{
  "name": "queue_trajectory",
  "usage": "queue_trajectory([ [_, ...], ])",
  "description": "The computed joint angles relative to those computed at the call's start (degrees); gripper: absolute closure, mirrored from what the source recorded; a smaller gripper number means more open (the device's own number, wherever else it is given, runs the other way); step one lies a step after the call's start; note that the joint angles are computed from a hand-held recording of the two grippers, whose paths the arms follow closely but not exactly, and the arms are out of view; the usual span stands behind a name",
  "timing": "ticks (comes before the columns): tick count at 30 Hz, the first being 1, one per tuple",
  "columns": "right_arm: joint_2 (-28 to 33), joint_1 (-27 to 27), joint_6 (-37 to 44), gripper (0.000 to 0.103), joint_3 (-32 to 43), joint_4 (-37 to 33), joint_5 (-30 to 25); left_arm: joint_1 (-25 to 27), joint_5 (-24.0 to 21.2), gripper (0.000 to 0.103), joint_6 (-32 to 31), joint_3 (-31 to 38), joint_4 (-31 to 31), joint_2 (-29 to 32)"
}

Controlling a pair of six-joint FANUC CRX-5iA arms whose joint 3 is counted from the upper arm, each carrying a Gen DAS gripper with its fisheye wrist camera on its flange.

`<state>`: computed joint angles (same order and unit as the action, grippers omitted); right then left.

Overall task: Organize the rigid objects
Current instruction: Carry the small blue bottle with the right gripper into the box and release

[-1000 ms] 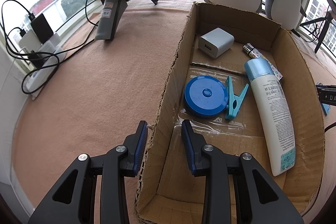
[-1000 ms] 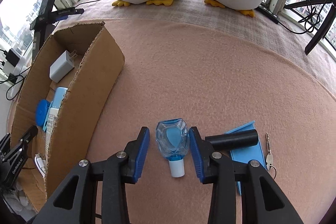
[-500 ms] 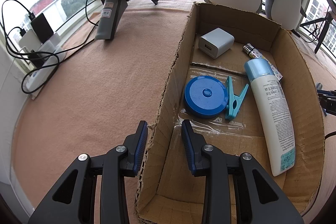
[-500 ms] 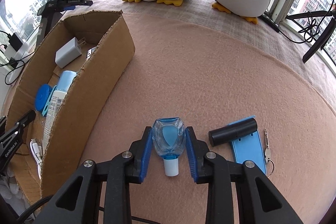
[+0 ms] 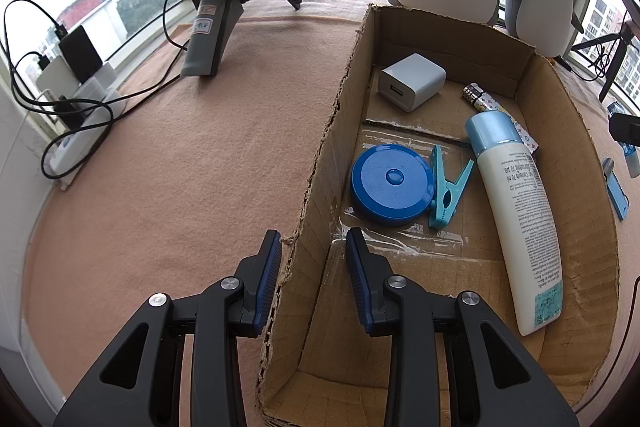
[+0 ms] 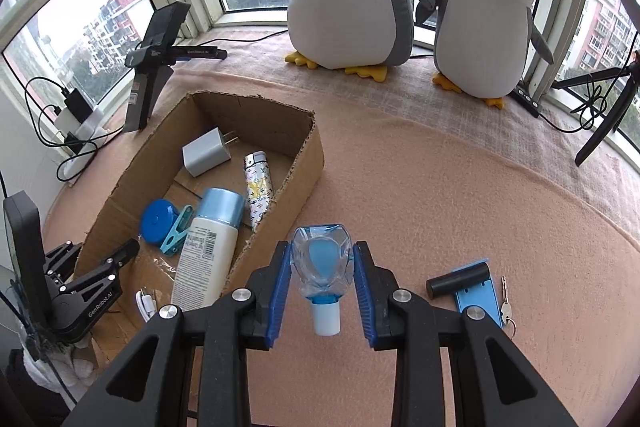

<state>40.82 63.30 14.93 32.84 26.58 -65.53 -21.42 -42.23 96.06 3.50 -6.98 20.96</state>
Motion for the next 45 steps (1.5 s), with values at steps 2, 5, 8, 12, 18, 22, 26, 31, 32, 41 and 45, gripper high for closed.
queue_trajectory([
  [2,1.13,-0.07,1.15,0.075,2.18,0.23,-0.28,0.00,0.00,0.072,0.00,0.00,0.00,0.00],
  [5,2.89,-0.18,2.65,0.075,5.51,0.22,-0.44,0.01,0.02,0.072,0.01,-0.02,0.05,0.00],
  [8,4.97,-0.39,4.11,0.075,9.12,0.03,-0.75,0.00,0.02,0.072,0.03,-0.01,-0.01,0.00],
  [12,8.55,-0.70,6.80,0.075,15.20,-0.84,-1.95,0.01,0.03,0.072,-0.01,-0.04,0.04,-0.01],
  [18,14.56,-1.26,11.56,0.075,25.82,-3.40,-5.24,0.02,0.05,0.072,0.00,-0.06,0.05,-0.02],
  [22,17.53,-1.76,13.08,0.075,30.93,-4.92,-7.06,0.03,0.06,0.072,-0.03,-0.08,0.07,-0.03],
  [26,19.83,-1.94,14.57,0.075,34.85,-5.83,-8.79,0.03,0.07,0.072,-0.06,-0.09,0.07,-0.04],
  [31,20.85,-2.03,15.30,0.075,36.57,-6.17,-9.55,0.04,0.10,0.072,-0.04,-0.12,0.07,-0.05],
  [32,20.87,-2.04,15.34,0.075,36.61,-6.20,-9.54,0.04,0.10,0.072,-0.04,-0.12,0.07,-0.05],
  [41,21.00,-1.64,15.55,0.040,36.57,-3.68,-9.13,0.03,0.12,0.072,-0.03,-0.14,0.06,-0.05],
  [45,22.12,-1.61,16.09,0.032,38.80,-3.38,-10.75,0.05,0.15,0.072,-0.07,-0.18,0.15,-0.06],
])
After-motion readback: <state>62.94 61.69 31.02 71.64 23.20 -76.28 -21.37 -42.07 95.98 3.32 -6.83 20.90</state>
